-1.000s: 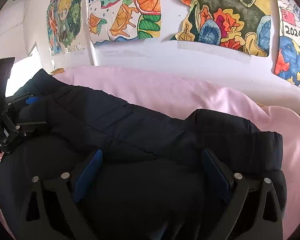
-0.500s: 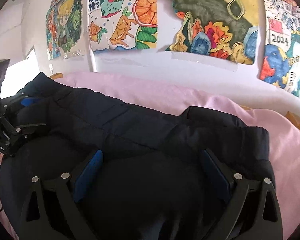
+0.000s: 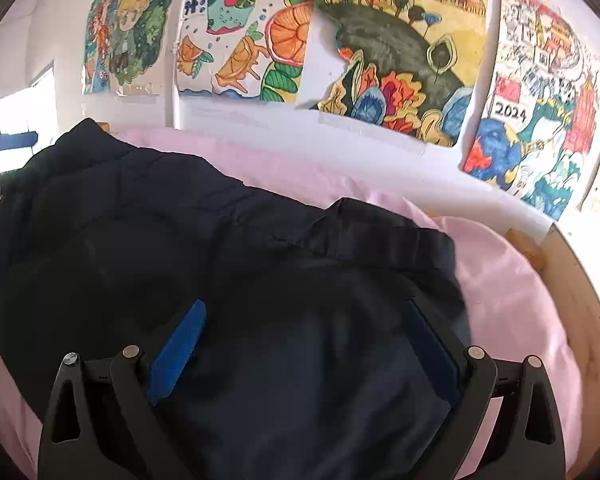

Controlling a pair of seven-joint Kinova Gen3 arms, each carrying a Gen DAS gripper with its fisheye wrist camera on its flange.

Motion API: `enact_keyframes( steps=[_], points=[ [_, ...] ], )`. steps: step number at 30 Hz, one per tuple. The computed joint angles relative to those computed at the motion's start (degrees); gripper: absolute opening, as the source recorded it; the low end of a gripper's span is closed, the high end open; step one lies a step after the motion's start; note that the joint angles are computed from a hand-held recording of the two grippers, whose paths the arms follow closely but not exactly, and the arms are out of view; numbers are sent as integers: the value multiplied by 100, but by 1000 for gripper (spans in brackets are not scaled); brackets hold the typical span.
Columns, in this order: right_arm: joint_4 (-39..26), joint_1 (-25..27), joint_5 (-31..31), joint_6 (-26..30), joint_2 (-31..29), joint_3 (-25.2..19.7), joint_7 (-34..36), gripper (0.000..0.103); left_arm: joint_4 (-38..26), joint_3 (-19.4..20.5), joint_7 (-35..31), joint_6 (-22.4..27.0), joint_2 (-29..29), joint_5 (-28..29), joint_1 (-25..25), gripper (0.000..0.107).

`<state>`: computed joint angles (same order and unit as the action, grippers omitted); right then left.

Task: Fold large clothes
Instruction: 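Lift both grippers off the folded jacket and hold them above it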

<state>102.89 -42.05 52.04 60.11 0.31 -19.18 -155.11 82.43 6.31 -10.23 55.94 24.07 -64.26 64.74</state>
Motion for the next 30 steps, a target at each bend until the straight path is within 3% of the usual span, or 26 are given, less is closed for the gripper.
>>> enact_keyframes(
  steps=[5, 10, 18, 25, 30],
  points=[
    [43, -98, 76, 272, -141, -139, 19, 96, 31, -12, 191, 584, -90, 21, 52, 103],
    [166, -21, -34, 161, -360, -190, 43, 96, 6, 76, 224, 1000, -118, 341, -102, 103],
    [629, 533, -518, -506, -1093, -316, 116, 101, 244, 173, 328, 1031, -213, 717, -372, 103],
    [894, 1016, -1323, -1133, -1645, -88, 528, 101, 410, 232, 363, 992, -268, 810, -474, 103],
    [1092, 1306, -1983, -1506, -1900, 191, 791, 101, 792, 280, 406, 471, -498, 843, -692, 103]
  ],
)
